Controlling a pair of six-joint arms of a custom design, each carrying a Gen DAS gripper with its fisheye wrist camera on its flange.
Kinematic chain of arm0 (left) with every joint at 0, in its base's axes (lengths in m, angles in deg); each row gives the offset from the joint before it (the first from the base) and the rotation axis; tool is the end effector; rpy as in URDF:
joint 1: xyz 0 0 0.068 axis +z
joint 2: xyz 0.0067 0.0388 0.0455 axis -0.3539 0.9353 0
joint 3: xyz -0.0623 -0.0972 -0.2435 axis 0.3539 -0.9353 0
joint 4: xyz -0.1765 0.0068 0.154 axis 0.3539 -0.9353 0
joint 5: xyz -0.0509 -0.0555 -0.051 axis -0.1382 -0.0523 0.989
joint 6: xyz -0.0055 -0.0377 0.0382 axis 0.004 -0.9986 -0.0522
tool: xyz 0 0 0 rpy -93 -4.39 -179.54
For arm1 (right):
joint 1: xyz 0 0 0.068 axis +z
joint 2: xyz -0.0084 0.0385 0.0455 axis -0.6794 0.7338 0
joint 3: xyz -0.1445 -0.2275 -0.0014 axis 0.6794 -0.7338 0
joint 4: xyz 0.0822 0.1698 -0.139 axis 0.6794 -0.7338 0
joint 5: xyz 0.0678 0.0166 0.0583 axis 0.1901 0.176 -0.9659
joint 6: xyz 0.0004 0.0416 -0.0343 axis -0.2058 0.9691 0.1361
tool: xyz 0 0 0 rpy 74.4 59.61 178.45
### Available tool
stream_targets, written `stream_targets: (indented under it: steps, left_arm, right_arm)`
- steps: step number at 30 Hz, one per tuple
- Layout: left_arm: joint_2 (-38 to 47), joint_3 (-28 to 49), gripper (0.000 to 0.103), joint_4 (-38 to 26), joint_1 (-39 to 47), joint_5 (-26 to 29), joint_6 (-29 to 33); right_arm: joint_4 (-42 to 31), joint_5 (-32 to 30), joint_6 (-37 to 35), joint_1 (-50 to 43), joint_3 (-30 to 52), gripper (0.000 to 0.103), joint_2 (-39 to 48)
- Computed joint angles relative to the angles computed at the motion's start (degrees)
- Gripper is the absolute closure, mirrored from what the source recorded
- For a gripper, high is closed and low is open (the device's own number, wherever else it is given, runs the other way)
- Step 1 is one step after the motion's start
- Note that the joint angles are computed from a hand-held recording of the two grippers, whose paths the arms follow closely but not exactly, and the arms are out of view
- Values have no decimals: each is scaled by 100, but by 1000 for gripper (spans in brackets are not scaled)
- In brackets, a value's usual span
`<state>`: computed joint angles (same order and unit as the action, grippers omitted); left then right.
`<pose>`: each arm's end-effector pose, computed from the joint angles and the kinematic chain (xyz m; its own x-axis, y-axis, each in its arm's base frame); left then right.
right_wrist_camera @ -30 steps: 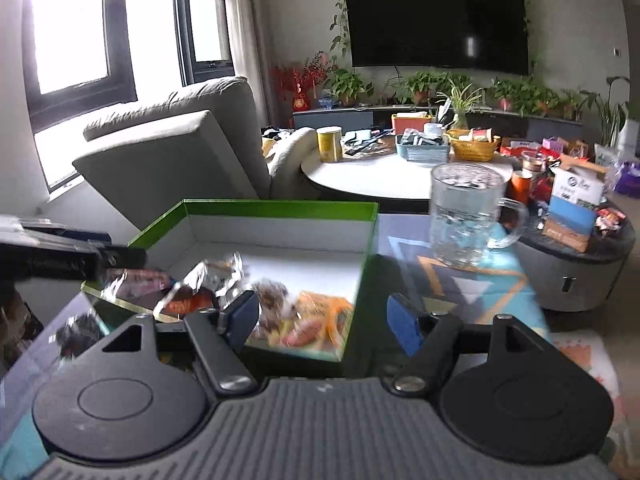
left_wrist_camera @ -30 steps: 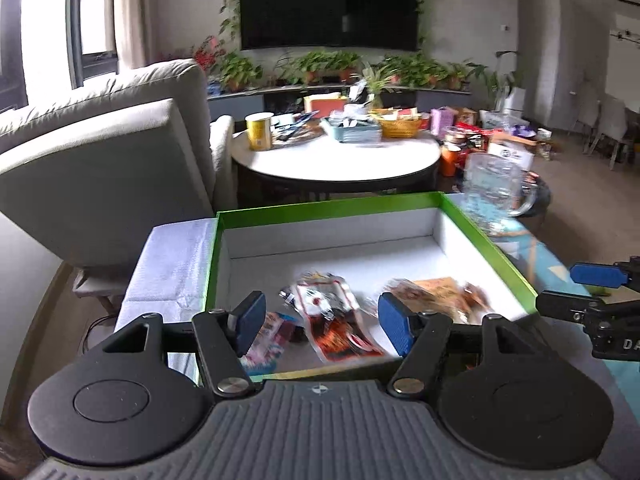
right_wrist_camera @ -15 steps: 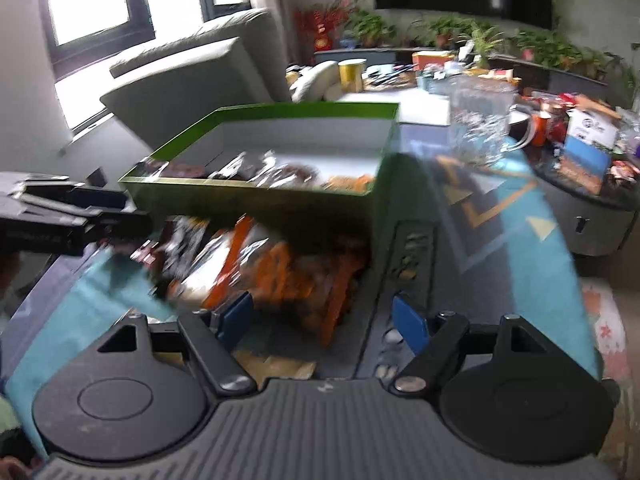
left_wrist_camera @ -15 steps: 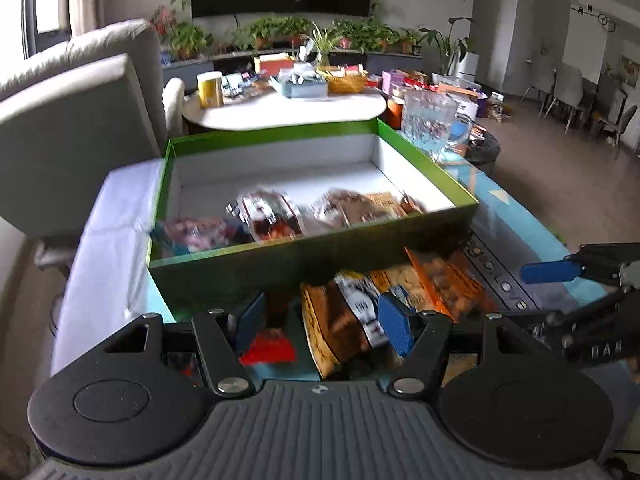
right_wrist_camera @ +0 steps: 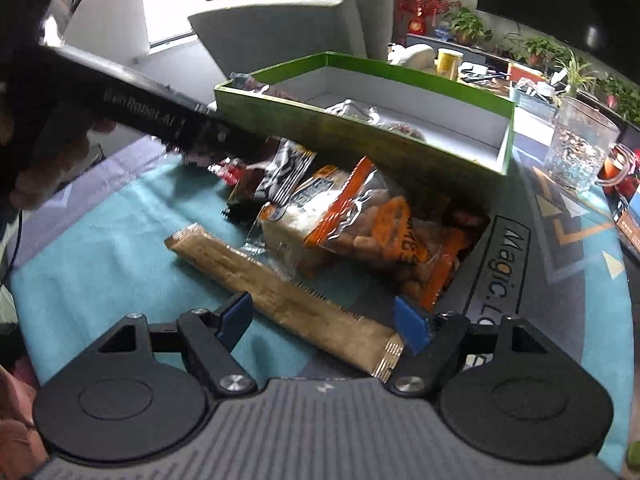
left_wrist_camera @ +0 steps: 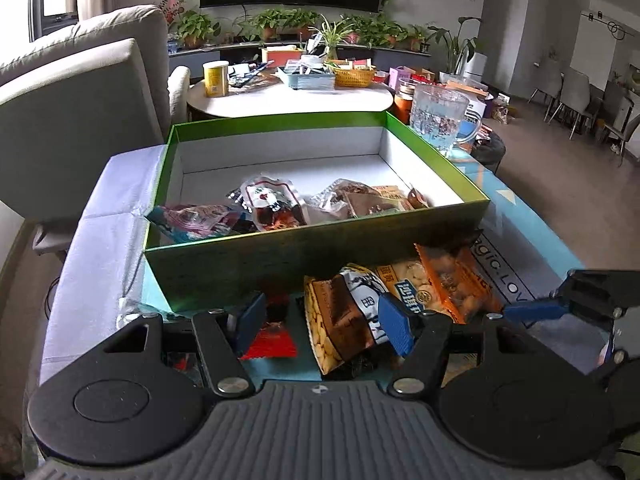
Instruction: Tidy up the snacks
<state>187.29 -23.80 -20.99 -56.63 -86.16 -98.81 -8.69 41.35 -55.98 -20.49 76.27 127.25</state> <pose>0.2336 -0.1563 0.0528 -0.6619 0.0527 -0.7477 0.1630 0.9838 -0.0750 0.2330 0.1068 0.0218 -0.5008 -0.4497 -0.7396 -0.6929 0.7203 0.0312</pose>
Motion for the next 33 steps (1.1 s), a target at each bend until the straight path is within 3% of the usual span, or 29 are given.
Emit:
stream_targets:
  steps: [7, 13, 17, 21, 24, 26, 29, 33]
  left_arm:
    - [18, 104, 43, -95, -257, 101, -14]
    - [-58, 48, 43, -224, -621, 978, 778]
    - [382, 471, 43, -686, -932, 505, 1378]
    - [655, 693, 42, -860, -633, 823, 1316]
    - [604, 512, 48, -666, -398, 1163, 1153]
    - [433, 373, 61, -790, -349, 1222, 1137]
    - [203, -37, 71, -625, -186, 1600, 844]
    - [39, -675, 77, -84, 81, 2025, 182]
  right_arm:
    - [114, 149, 257, -445, -73, 24, -145]
    - [393, 228, 442, -675, -144, 24, -71]
    - [366, 112, 561, -775, -72, 24, -60]
    - [328, -68, 508, -763, 22, 24, -46]
    - [146, -136, 407, -722, 238, 24, 19]
    - [11, -273, 286, -720, 415, 20, 84]
    - [-94, -430, 179, -706, 682, 14, 226]
    - [-357, -705, 326, -720, 1101, 7, 444]
